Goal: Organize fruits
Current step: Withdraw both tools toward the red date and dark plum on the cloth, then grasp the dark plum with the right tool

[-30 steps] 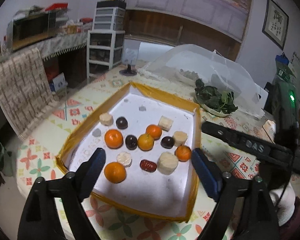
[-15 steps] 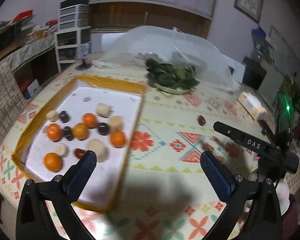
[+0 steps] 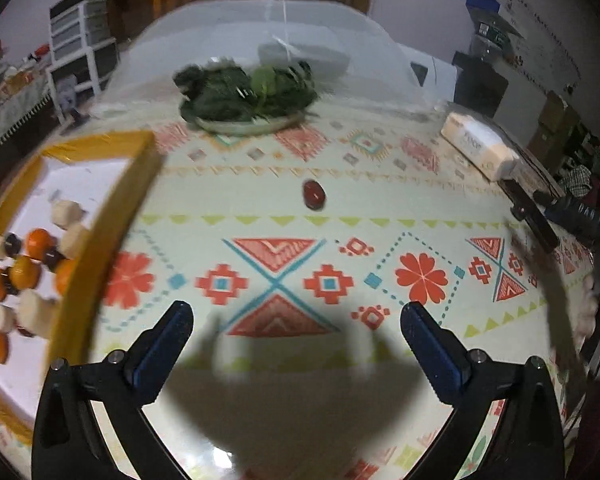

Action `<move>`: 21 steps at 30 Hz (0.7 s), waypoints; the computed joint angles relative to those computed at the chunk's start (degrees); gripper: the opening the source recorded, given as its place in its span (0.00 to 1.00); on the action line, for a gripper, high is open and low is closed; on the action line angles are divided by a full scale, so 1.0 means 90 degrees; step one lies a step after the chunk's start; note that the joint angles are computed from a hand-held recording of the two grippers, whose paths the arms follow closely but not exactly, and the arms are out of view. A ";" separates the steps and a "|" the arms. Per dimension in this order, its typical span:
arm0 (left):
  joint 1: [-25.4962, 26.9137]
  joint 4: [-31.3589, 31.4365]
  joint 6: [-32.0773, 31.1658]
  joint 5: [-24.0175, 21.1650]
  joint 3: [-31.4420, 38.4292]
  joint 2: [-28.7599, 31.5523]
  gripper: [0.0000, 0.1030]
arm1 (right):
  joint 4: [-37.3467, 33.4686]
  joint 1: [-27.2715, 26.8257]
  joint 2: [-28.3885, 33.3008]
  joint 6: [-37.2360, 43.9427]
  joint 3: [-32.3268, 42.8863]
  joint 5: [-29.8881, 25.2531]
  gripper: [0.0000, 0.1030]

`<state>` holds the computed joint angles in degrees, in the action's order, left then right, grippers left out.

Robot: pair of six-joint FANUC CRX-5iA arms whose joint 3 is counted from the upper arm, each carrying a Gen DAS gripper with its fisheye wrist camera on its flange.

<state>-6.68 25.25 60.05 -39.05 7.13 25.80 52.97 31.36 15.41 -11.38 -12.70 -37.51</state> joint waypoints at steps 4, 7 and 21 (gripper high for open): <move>-0.0038 -0.0179 0.0370 -0.0467 0.0455 0.0361 1.00 | -0.0314 -0.0264 0.0115 0.0425 0.0216 -0.0158 0.54; -0.0049 -0.0284 0.0539 -0.0528 0.0558 0.0439 1.00 | -0.0669 -0.0330 0.0353 0.0909 0.0556 -0.0312 0.53; -0.0213 -0.1000 0.0952 -0.0549 0.0726 0.0511 1.00 | -0.1192 -0.0107 0.1438 0.2384 0.1918 -0.2012 0.38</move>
